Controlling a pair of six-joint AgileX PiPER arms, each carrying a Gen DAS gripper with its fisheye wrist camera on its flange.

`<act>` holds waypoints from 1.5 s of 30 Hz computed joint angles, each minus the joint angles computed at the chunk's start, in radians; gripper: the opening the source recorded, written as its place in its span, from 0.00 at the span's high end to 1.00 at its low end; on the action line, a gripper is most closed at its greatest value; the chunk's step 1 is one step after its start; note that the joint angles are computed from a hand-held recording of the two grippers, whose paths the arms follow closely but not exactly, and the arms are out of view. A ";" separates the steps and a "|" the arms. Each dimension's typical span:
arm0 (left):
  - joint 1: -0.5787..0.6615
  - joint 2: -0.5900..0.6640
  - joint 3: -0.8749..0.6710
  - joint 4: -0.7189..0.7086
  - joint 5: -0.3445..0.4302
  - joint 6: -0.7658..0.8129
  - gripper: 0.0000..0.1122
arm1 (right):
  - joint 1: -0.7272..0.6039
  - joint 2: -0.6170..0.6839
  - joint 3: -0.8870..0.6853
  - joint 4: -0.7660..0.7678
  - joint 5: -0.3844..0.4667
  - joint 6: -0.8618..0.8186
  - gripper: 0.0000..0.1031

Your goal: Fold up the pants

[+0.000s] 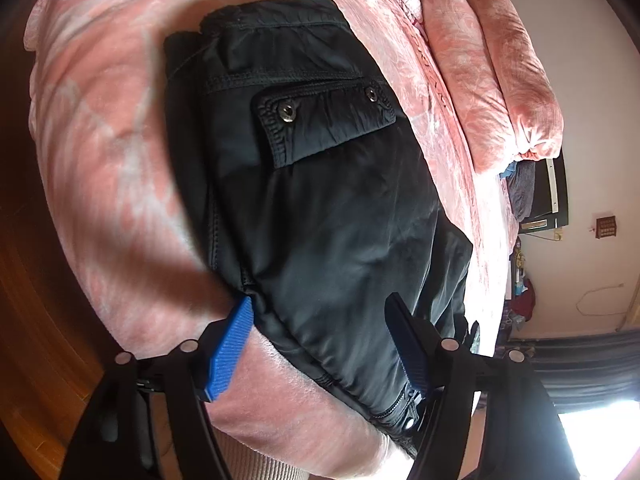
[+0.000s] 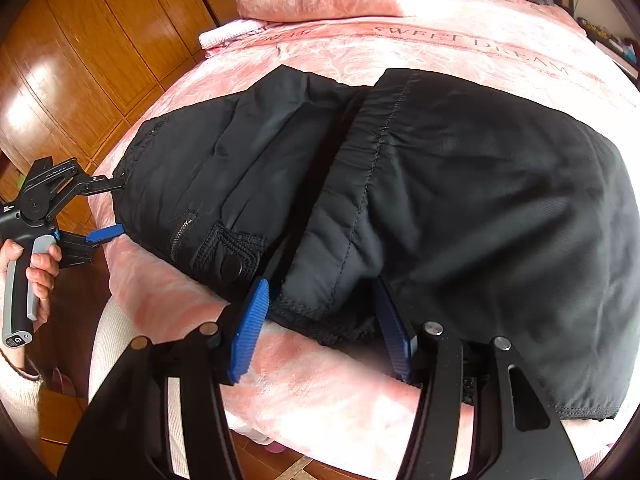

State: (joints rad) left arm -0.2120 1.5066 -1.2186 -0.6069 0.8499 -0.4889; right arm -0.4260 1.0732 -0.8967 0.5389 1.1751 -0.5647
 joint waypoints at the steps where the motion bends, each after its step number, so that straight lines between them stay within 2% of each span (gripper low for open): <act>1: 0.014 0.003 0.018 -0.043 -0.019 0.024 0.41 | -0.001 0.001 0.001 0.002 -0.001 -0.003 0.46; 4: 0.048 0.011 0.079 -0.170 -0.070 0.072 0.44 | 0.007 -0.002 0.006 -0.002 -0.009 -0.007 0.44; 7: 0.027 -0.023 0.108 -0.128 -0.103 0.009 0.55 | 0.020 -0.008 0.009 -0.012 -0.016 -0.003 0.43; 9: 0.015 -0.049 0.112 -0.056 -0.088 -0.059 0.56 | 0.019 -0.005 0.010 -0.008 -0.018 -0.006 0.42; 14: 0.060 -0.057 0.186 -0.164 -0.100 0.029 0.58 | 0.036 -0.002 0.012 -0.018 -0.031 0.005 0.40; 22: 0.071 0.027 0.127 -0.217 -0.157 0.091 0.59 | 0.076 -0.009 0.018 -0.050 -0.056 0.013 0.37; 24: 0.079 0.046 0.132 -0.228 -0.165 0.103 0.68 | 0.072 -0.006 0.021 -0.046 -0.056 0.009 0.36; 27: 0.052 0.002 0.153 -0.178 -0.208 0.065 0.80 | 0.077 -0.009 0.025 -0.050 -0.059 0.001 0.35; 28: 0.046 -0.002 0.155 -0.161 -0.215 0.060 0.82 | 0.078 -0.009 0.027 -0.050 -0.061 -0.002 0.34; 32: 0.080 0.045 0.154 -0.257 -0.189 0.130 0.84 | 0.107 -0.006 0.025 -0.071 -0.072 0.018 0.31; 34: 0.057 0.016 0.129 -0.176 -0.195 0.063 0.88 | 0.113 -0.010 0.026 -0.079 -0.077 0.018 0.31; 36: 0.029 0.009 0.111 -0.093 -0.209 0.024 0.88 | 0.106 -0.010 0.032 -0.070 -0.079 0.010 0.31; 37: 0.032 0.031 0.112 -0.100 -0.204 0.046 0.88 | 0.104 -0.009 0.032 -0.067 -0.079 0.012 0.31; 39: 0.063 0.054 0.152 -0.229 -0.212 0.132 0.88 | 0.103 -0.005 0.030 -0.064 -0.076 0.017 0.31; 41: 0.074 0.052 0.162 -0.272 -0.215 0.156 0.85 | 0.097 -0.010 0.031 -0.063 -0.072 0.010 0.31; 44: 0.094 0.051 0.202 -0.416 -0.247 0.218 0.74 | 0.093 -0.016 0.036 -0.064 -0.070 0.001 0.31; 45: 0.106 0.051 0.218 -0.492 -0.253 0.269 0.67 | 0.096 -0.018 0.035 -0.068 -0.070 0.006 0.31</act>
State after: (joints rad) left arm -0.1060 1.5579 -1.0008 -1.0994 0.5969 -0.2201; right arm -0.3295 1.0553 -0.8615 0.4710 1.1054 -0.5590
